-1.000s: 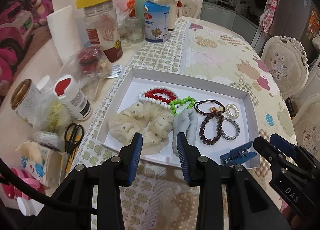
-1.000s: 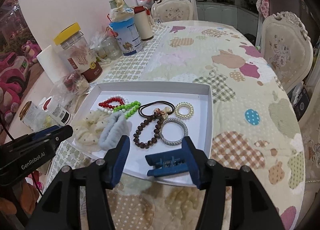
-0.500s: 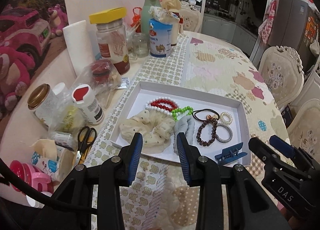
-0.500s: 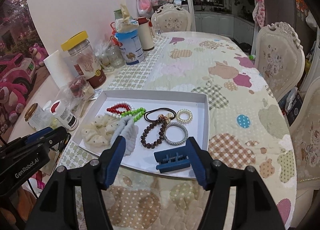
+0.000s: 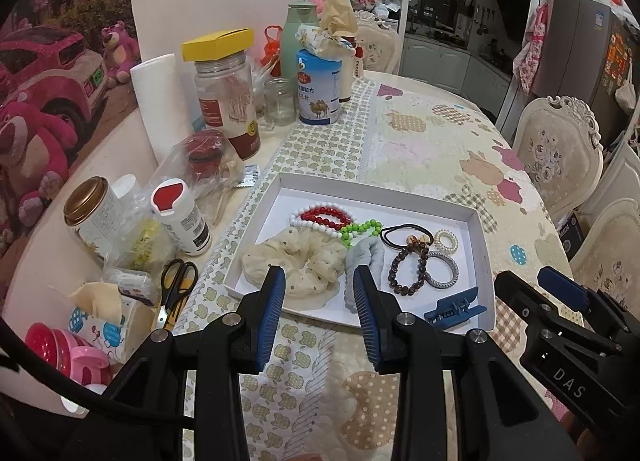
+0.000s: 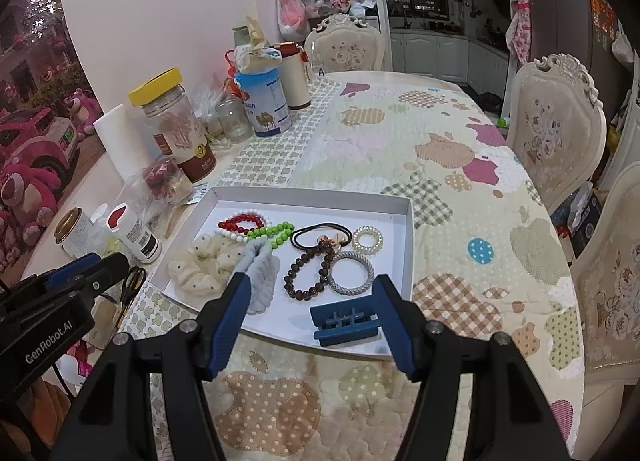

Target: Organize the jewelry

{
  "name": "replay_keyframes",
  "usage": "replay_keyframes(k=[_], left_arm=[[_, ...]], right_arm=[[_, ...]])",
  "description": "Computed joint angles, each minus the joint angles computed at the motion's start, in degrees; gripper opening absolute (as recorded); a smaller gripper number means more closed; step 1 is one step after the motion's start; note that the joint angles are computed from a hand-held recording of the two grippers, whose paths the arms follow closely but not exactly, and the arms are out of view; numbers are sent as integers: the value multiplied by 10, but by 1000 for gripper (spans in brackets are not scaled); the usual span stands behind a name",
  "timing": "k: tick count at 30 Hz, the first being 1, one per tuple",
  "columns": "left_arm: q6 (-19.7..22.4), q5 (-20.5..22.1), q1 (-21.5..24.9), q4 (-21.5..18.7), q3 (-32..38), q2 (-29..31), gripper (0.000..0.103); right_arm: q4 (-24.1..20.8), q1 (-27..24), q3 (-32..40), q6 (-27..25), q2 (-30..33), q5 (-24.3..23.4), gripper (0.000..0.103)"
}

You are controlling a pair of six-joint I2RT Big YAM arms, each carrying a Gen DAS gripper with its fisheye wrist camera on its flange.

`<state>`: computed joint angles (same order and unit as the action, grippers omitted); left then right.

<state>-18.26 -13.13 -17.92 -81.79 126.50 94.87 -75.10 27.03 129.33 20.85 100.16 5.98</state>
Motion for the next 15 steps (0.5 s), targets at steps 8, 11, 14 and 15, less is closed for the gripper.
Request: replay_keyframes(k=[8, 11, 14, 15], left_arm=[[-1, -1, 1, -2, 1, 0, 34], [1, 1, 2, -3, 2, 1, 34], [1, 2, 3, -2, 1, 1, 34], [2, 3, 3, -2, 0, 0, 34]], right_arm=[[-4, -1, 7, 0, 3, 2, 66], [-8, -1, 11, -1, 5, 1, 66], [-11, 1, 15, -1, 9, 0, 66], [-11, 2, 16, -1, 10, 0, 66]])
